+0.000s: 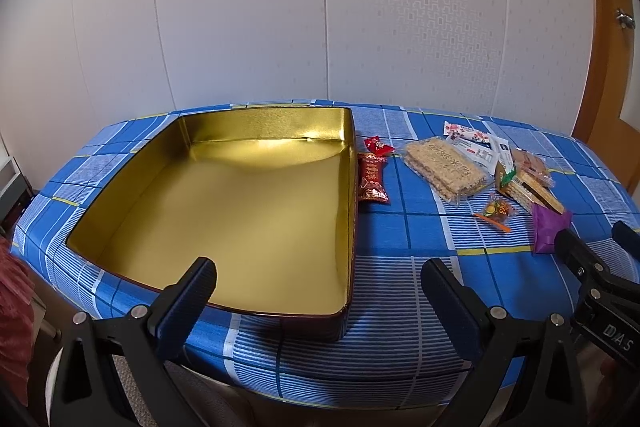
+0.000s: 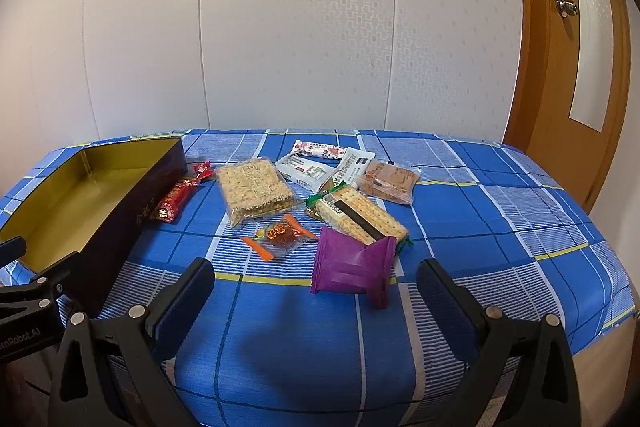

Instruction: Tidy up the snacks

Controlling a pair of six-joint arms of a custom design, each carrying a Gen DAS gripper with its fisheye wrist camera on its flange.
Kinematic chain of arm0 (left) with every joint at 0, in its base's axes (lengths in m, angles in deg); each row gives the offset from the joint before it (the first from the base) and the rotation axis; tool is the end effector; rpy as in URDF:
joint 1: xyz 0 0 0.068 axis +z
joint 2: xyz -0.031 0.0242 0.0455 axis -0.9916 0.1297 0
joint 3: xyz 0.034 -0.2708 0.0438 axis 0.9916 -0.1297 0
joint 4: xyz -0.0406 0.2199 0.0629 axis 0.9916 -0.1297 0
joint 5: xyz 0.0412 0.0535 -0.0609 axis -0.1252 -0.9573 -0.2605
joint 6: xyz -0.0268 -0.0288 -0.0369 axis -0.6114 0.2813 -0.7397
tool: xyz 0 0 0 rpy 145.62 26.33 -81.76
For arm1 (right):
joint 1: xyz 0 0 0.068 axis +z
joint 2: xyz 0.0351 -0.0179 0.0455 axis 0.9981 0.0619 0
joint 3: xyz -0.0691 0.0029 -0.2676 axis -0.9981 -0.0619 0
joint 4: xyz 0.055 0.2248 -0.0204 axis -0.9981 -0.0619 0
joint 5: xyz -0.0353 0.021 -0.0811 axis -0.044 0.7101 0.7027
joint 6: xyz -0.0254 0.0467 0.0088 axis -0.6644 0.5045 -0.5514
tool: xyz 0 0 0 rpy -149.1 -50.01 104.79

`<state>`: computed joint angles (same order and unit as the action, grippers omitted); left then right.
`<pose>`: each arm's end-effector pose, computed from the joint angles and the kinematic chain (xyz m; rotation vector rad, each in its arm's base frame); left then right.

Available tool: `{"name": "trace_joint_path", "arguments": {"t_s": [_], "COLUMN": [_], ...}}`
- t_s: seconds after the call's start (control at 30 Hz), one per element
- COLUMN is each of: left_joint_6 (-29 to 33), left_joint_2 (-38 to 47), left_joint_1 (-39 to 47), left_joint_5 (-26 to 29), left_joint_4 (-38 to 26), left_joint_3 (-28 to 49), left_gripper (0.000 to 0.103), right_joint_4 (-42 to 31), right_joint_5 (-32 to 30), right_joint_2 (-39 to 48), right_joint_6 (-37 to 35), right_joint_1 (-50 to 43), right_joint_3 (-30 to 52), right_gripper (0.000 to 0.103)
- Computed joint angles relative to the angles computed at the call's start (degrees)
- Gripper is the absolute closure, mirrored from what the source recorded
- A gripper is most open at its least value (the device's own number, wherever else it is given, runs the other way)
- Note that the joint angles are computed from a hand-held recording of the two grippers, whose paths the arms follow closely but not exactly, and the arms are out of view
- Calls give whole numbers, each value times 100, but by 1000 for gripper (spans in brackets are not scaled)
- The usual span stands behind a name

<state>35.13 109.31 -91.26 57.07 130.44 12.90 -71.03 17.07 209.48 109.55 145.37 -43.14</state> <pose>0.2643 -0.0512 0.0591 0.6466 2.1656 -0.2662 0.1440 0.1817 0.0454 0.6882 2.0637 -0.3652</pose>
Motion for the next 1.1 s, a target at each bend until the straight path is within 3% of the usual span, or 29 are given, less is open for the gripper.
{"name": "trace_joint_path", "arguments": {"t_s": [1.1], "left_joint_6": [35], "left_joint_2": [14], "left_joint_1": [-11], "left_joint_5": [-19], "left_joint_4": [-87], "left_joint_3": [42], "left_gripper": [0], "right_joint_4": [-46], "right_joint_5": [19], "right_joint_2": [-26], "right_joint_6": [10], "right_joint_1": [11], "right_joint_3": [15], "right_gripper": [0]}}
